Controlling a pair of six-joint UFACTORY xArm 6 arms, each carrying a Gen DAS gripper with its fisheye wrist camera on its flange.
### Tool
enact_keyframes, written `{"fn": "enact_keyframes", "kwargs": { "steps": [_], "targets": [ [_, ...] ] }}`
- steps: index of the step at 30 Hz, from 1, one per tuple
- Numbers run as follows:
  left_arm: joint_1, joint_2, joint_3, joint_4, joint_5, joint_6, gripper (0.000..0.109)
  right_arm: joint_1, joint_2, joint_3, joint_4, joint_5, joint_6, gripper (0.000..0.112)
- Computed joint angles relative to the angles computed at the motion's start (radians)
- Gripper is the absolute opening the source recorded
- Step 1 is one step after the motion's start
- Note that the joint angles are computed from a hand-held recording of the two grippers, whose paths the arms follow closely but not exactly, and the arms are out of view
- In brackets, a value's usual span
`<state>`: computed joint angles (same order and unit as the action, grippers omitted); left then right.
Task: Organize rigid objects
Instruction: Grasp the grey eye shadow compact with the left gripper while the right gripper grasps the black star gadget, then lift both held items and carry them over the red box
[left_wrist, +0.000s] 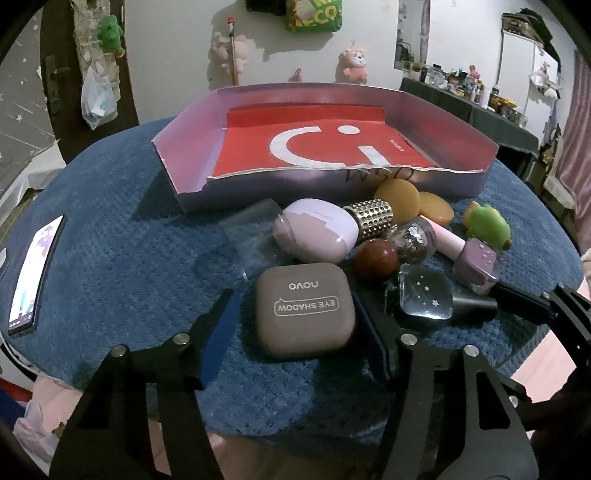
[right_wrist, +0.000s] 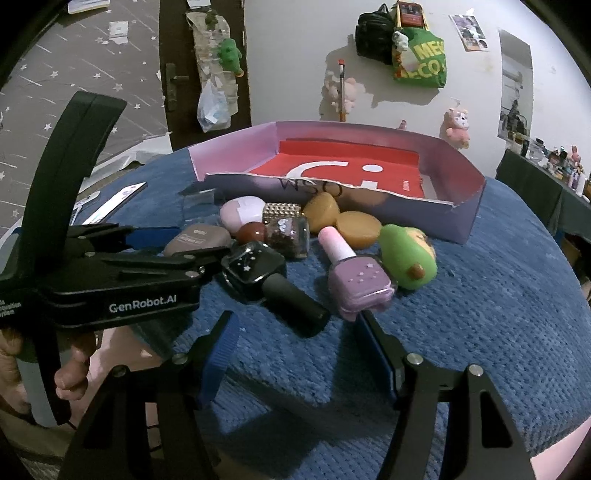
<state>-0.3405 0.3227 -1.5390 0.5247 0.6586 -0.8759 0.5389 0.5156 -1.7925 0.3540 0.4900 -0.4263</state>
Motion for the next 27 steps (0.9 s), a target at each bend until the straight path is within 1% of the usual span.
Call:
{"fn": "enact_keyframes", "kwargs": {
  "steps": [3, 10, 13, 18, 20, 22, 23, 25, 27],
  "targets": [
    [0.004, -0.006, 0.012, 0.002, -0.015, -0.009, 0.060, 0.001, 0.019, -0.028, -0.014, 0.015, 0.004, 0.068],
    [0.006, -0.012, 0.023, 0.008, -0.016, -0.008, 0.060, 0.006, 0.041, -0.055, -0.007, 0.010, -0.012, 0.070],
    [0.009, -0.026, 0.047, 0.010, -0.030, -0.014, 0.062, 0.009, 0.053, -0.071, -0.002, 0.008, -0.022, 0.070],
    [0.011, -0.035, 0.062, 0.001, -0.042, -0.009, 0.063, 0.014, 0.102, -0.147, -0.006, 0.041, -0.035, 0.070],
    [0.012, -0.036, 0.064, 0.006, -0.042, -0.014, 0.066, 0.017, 0.119, -0.175, -0.005, 0.052, -0.046, 0.070],
    [0.015, -0.041, 0.074, -0.008, -0.056, -0.006, 0.066, 0.020, 0.129, -0.189, -0.007, 0.053, -0.052, 0.070],
    [0.012, -0.038, 0.069, 0.007, -0.048, -0.012, 0.066, 0.020, 0.130, -0.189, 0.002, 0.051, -0.060, 0.070],
    [0.010, -0.037, 0.067, 0.011, -0.048, -0.011, 0.065, 0.021, 0.135, -0.195, 0.003, 0.047, -0.062, 0.067],
    [0.012, -0.039, 0.071, -0.006, -0.064, 0.004, 0.058, 0.021, 0.143, -0.213, 0.027, 0.064, -0.097, 0.054]
  ]
}}
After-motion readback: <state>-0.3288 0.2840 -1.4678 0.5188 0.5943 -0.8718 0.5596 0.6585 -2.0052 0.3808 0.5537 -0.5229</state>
